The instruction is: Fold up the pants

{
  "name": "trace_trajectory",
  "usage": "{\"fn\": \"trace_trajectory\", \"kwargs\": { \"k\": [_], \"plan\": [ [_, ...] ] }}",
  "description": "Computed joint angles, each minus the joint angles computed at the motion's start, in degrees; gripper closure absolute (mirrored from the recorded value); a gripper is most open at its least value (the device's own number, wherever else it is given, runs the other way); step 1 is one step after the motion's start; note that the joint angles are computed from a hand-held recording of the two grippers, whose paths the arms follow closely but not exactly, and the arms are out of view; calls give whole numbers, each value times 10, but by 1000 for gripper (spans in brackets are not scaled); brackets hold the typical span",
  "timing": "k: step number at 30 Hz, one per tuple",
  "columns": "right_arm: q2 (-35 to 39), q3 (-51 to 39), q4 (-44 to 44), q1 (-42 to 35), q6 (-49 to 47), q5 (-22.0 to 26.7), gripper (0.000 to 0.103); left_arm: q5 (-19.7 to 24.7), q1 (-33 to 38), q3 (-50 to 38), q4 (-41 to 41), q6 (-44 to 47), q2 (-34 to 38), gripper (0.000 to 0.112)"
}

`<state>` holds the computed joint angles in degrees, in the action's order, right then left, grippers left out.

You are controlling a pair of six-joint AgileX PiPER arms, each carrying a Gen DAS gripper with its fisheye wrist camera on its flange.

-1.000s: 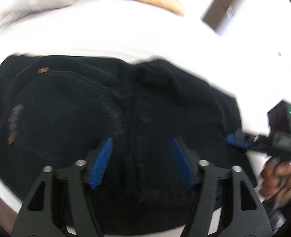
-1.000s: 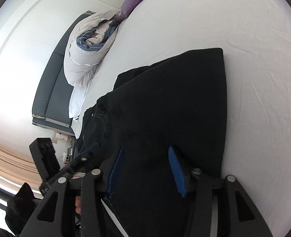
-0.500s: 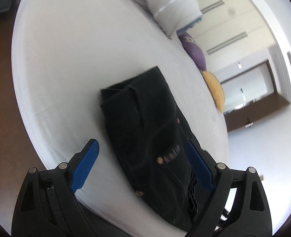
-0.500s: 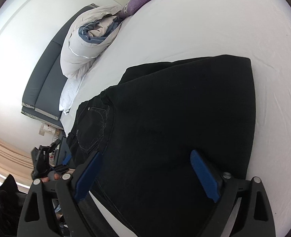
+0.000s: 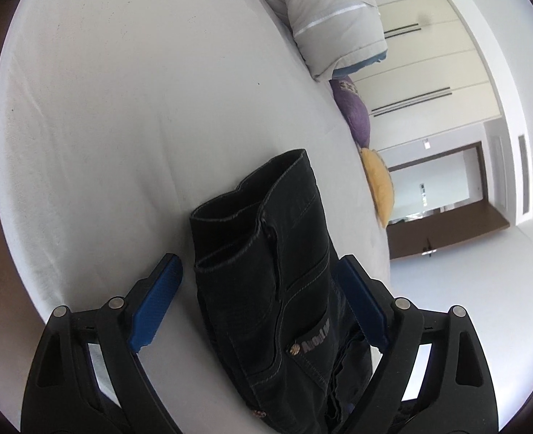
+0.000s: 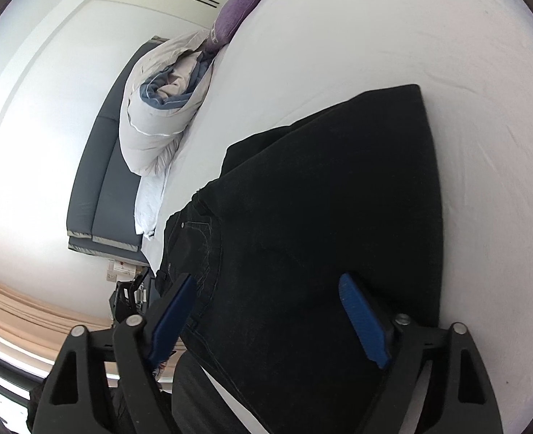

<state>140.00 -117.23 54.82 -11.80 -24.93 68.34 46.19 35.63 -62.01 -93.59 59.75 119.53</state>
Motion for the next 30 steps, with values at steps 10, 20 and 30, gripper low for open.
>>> {"fn": "trace_trajectory", "kwargs": {
  "k": [10, 20, 30],
  "plan": [
    [0, 3, -4, -11, 7, 5, 41, -13, -4, -64, 42, -104, 46, 83],
    [-3, 3, -19, -7, 14, 2, 45, -64, -27, -34, 28, -98, -5, 99],
    [-17, 16, -28, -1, 15, -3, 44, -233, -210, -54, 261, -190, -169, 100]
  ]
}}
